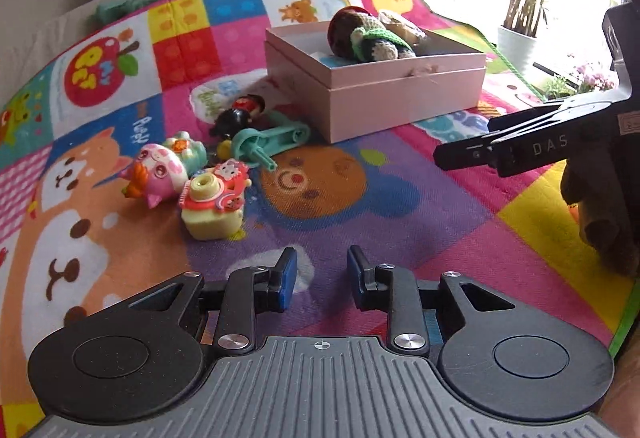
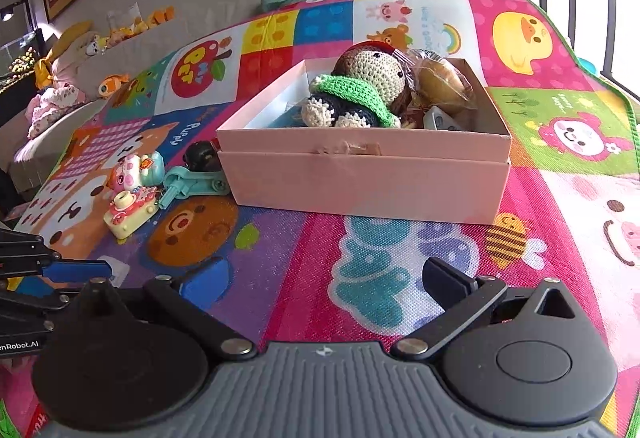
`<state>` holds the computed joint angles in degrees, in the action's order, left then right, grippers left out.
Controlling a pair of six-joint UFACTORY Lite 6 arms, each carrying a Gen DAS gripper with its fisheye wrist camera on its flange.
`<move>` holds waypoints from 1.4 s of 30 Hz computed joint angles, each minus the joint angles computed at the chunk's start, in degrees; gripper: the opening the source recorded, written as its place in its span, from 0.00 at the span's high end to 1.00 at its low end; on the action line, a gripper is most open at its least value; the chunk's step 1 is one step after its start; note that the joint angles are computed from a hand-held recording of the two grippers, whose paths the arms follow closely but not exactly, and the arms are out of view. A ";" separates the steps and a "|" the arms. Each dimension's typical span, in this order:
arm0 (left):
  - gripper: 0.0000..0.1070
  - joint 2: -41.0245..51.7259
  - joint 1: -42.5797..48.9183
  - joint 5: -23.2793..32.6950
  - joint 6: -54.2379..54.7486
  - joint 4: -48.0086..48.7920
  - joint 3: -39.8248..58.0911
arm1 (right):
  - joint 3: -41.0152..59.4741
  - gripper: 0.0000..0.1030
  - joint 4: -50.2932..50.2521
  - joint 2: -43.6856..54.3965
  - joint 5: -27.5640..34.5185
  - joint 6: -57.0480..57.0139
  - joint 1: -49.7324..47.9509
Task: Organize objects
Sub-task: 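Grasp the yellow round-lens toy from the mat with the left gripper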
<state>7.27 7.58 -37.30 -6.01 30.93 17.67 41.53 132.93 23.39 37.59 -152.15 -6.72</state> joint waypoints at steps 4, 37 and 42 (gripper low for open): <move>0.68 -0.31 -4.69 2.46 1.21 -5.41 0.81 | 2.92 0.00 -0.11 1.77 -3.96 2.95 1.05; 0.59 11.83 0.89 -4.22 3.31 -19.46 13.70 | 2.94 0.00 -1.24 1.98 -3.21 3.81 0.49; 0.57 13.26 2.53 -3.37 1.51 -16.42 15.50 | 2.65 0.00 0.92 1.68 -4.25 1.43 1.62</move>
